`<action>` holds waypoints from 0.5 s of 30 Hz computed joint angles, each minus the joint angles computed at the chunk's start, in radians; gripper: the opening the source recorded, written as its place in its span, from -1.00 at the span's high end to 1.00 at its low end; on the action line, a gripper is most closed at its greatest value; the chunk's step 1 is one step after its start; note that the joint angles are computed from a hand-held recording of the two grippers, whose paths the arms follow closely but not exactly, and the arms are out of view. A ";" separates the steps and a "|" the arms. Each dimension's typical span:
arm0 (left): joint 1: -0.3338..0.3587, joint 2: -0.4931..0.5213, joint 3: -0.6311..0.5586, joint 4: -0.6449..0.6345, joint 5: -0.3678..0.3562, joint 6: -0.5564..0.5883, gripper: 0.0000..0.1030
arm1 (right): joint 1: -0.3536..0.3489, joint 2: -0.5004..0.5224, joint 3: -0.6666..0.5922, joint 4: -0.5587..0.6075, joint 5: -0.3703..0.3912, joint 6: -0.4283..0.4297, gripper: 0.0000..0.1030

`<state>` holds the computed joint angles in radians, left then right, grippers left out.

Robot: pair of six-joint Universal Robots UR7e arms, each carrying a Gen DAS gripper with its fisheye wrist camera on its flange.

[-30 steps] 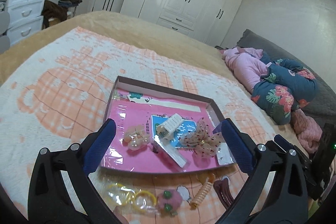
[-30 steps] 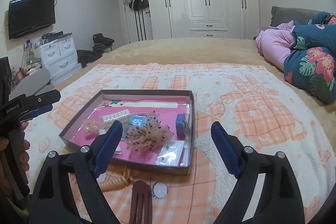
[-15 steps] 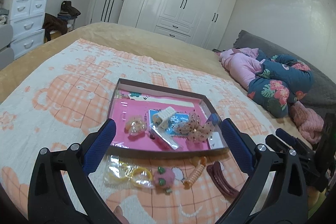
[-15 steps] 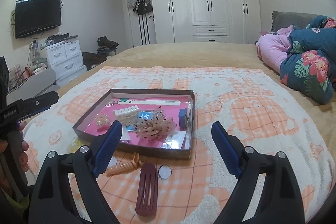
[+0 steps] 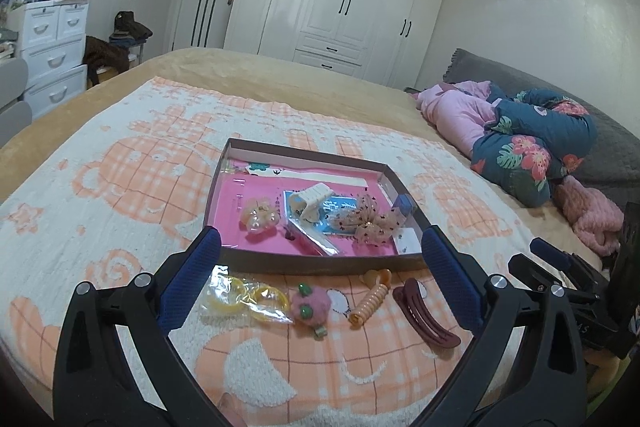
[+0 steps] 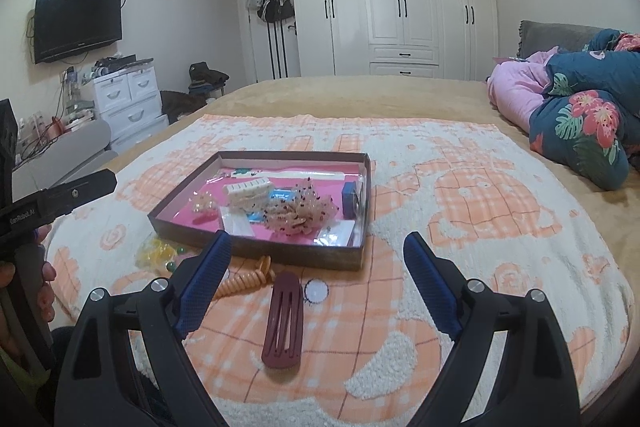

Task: Organize jewelry
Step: 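Withdraw both grippers from the box toward the remaining accessories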

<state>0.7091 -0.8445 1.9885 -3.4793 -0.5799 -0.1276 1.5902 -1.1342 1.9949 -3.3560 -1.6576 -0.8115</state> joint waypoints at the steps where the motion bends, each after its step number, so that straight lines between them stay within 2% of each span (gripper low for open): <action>1: -0.003 0.002 0.003 0.001 0.004 0.000 -0.78 | 0.000 -0.001 0.006 -0.006 -0.002 -0.004 -0.66; 15: -0.026 0.021 0.047 0.030 0.018 -0.033 -0.78 | -0.020 -0.021 0.069 -0.050 -0.003 -0.049 -0.66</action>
